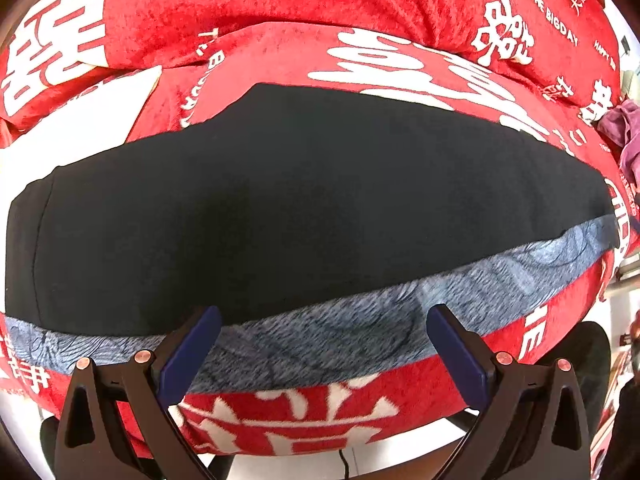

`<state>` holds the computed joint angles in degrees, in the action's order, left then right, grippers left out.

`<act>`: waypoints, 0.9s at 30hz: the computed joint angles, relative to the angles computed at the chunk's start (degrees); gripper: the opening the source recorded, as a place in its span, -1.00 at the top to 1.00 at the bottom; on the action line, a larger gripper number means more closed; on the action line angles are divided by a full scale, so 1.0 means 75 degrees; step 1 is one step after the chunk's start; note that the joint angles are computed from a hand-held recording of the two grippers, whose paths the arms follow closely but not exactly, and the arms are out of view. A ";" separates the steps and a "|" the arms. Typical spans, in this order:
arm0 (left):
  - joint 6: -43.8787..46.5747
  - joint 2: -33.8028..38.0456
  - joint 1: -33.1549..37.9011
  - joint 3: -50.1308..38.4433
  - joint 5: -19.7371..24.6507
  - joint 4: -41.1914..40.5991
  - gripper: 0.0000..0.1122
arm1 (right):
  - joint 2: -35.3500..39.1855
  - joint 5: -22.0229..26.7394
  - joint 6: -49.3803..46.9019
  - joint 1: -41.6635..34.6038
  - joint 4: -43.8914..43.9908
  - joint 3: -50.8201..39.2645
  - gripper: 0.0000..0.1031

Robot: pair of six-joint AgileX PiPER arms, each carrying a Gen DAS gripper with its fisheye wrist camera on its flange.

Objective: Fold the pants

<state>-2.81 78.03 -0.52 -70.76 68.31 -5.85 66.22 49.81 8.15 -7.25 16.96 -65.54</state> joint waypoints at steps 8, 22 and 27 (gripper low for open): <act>-0.0058 -0.0117 0.0113 0.0332 -0.0086 0.0223 -0.84 | 0.0960 0.0091 0.0669 0.0848 -0.0881 0.0283 -0.73; -0.1644 0.2321 -0.1519 -0.2470 -0.0290 0.1054 -0.84 | 0.4421 0.1608 0.2296 0.4717 -0.3083 -0.4268 -1.00; -0.1321 0.1983 -0.0948 -0.1499 -0.0755 0.1109 -0.84 | 0.4752 0.1898 0.2528 0.5776 -0.4320 -0.3890 -1.00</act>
<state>-12.71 92.90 -7.64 -82.01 62.65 2.47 101.86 64.05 27.12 36.06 -15.44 -94.72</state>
